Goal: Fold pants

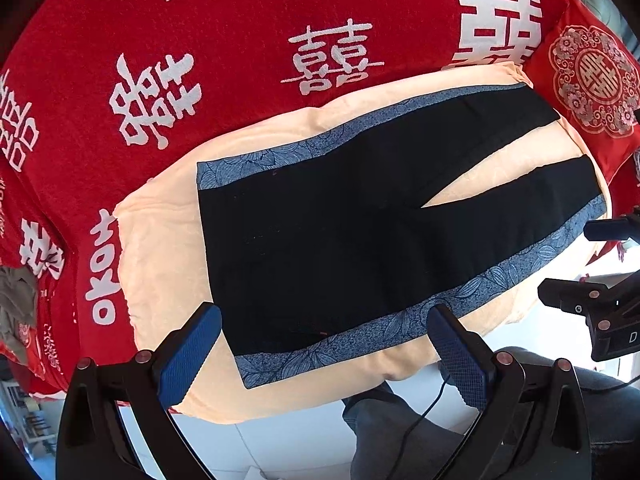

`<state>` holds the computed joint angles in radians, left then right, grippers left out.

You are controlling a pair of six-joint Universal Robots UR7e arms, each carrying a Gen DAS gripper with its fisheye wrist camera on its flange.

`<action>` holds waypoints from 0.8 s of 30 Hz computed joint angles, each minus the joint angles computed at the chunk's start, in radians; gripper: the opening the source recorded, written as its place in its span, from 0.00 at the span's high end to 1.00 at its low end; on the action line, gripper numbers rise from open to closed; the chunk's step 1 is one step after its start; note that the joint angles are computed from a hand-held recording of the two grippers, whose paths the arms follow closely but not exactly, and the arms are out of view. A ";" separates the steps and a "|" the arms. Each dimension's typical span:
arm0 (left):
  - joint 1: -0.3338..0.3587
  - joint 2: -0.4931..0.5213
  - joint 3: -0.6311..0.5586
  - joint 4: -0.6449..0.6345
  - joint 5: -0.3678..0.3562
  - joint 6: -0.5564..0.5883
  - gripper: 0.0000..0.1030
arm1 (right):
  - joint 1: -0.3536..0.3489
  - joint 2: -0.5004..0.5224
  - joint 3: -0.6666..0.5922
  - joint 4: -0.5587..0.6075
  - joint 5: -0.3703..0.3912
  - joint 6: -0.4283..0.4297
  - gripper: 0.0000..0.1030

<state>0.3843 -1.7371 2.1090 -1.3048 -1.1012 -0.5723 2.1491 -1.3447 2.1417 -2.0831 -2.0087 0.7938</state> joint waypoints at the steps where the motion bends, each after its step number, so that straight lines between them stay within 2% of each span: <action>1: -0.004 -0.001 0.000 0.004 0.001 -0.002 0.00 | -0.001 -0.001 0.002 -0.005 0.002 0.001 0.00; 7: -0.025 -0.014 0.000 0.033 0.005 -0.023 0.00 | -0.013 -0.021 0.032 -0.058 0.020 -0.002 0.00; 11: -0.037 -0.032 0.002 0.048 0.016 -0.089 0.00 | -0.017 -0.039 0.044 -0.075 0.004 -0.015 0.00; 18: -0.049 -0.054 0.012 0.085 -0.024 -0.348 0.00 | -0.047 -0.133 0.100 -0.084 0.003 -0.076 0.00; 22: -0.078 -0.093 0.028 0.124 -0.054 -0.544 0.00 | -0.093 -0.189 0.156 -0.132 0.061 -0.139 0.00; 24: -0.078 -0.119 0.039 0.146 -0.079 -0.629 0.00 | -0.113 -0.185 0.177 -0.154 0.085 -0.177 0.00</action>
